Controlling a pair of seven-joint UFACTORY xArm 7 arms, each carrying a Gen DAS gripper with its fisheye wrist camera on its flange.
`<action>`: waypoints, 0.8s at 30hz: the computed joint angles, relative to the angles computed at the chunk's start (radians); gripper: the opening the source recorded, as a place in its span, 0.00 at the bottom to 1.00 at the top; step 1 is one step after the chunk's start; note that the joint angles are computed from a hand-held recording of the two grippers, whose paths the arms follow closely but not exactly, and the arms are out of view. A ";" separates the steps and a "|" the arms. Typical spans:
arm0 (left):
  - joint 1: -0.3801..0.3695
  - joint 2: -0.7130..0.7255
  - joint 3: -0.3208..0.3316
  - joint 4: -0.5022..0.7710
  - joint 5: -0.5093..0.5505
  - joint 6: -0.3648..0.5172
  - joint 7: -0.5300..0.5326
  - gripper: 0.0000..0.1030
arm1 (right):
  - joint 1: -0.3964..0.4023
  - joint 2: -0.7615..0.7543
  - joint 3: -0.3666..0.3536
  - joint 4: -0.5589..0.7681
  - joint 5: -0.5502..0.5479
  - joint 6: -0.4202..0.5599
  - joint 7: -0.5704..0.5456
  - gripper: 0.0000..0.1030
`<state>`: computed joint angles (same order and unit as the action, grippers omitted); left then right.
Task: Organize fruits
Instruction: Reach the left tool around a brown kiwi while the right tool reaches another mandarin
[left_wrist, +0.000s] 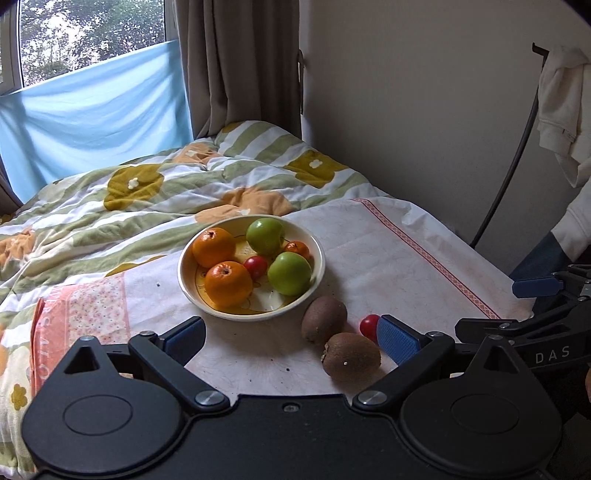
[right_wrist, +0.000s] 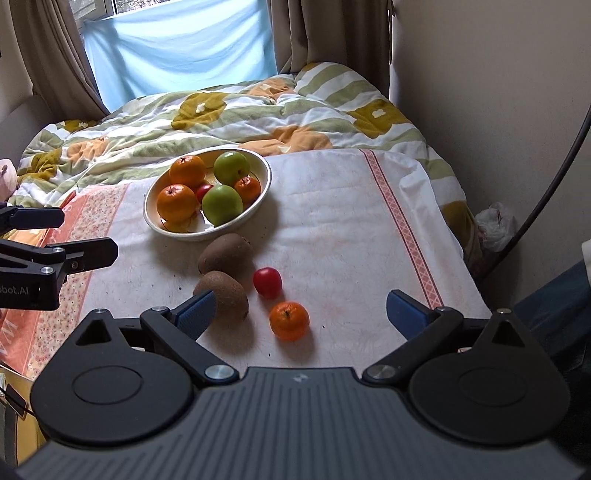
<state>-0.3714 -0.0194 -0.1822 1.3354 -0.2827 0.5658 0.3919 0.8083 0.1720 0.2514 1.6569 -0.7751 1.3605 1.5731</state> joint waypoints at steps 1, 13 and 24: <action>-0.003 0.010 -0.003 0.003 0.000 0.002 0.004 0.97 | -0.005 -0.007 -0.001 -0.019 0.008 -0.013 0.002 1.00; -0.044 0.183 -0.041 0.103 0.051 0.078 -0.012 0.89 | -0.070 -0.012 0.000 -0.149 0.070 -0.163 -0.052 1.00; -0.067 0.288 -0.043 0.169 0.141 0.130 -0.050 0.82 | -0.085 0.010 -0.018 -0.188 0.111 -0.225 -0.138 0.88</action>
<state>-0.4385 0.2685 -0.2253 1.5040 -0.1413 0.6962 0.3421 0.7229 0.1817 0.2330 1.4687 -0.6641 1.1352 1.4354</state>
